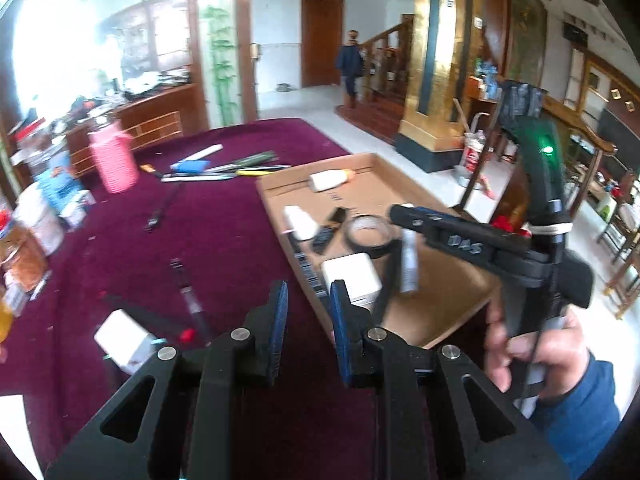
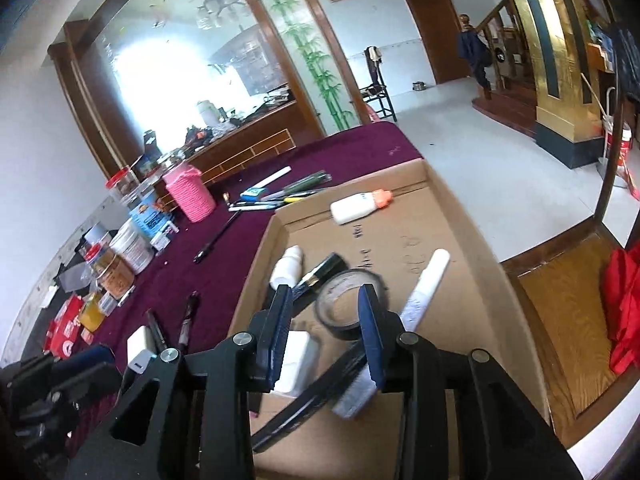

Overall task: Organize rigid objects
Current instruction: 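Grasp the black pen with the right tool while the left grasps a green-banded black marker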

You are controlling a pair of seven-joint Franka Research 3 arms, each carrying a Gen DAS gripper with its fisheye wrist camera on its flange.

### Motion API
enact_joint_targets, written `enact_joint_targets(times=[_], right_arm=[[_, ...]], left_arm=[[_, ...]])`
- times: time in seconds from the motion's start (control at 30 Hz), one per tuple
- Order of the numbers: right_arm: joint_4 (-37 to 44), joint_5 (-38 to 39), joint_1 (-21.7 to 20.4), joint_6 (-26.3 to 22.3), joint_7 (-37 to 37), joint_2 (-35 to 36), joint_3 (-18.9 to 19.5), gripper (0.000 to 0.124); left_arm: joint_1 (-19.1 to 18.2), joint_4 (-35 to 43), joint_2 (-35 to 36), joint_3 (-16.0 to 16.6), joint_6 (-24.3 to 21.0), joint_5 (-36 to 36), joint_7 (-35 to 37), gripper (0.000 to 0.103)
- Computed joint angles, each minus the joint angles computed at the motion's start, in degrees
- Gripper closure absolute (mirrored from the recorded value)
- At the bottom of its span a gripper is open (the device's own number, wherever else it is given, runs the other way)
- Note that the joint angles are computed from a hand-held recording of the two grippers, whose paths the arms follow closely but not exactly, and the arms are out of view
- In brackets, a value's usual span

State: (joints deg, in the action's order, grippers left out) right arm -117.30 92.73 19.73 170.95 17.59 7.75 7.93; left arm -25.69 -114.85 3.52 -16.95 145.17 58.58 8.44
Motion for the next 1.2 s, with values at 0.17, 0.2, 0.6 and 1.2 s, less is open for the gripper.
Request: enact_joint_targets(times=[0.17, 0.2, 0.6, 1.2], right_arm=[[-1.73, -6.4, 1.53, -0.04, 4.95, -1.66, 1.09, 0.094], [-2.19, -7.99, 1.91, -0.49, 6.03, -2.21, 1.36, 0.094], [0.31, -26.11, 6.01, -9.34, 20.68, 1.4, 3.92, 0.092], [18.78, -73.8, 10.43, -18.17, 61.11, 18.06, 0.1, 0.093]], left_arm=[[1.8, -6.99, -5.78, 0.24, 0.22, 0.37, -2.74, 0.084], [2.41, -8.76, -7.25, 0.16, 0.83, -0.32, -2.81, 0.084], [11.03, -33.41, -27.64, 1.12, 10.0, -15.09, -3.68, 0.084], [15.55, -36.77, -23.13, 3.51, 23.89, -31.33, 9.15, 0.084]])
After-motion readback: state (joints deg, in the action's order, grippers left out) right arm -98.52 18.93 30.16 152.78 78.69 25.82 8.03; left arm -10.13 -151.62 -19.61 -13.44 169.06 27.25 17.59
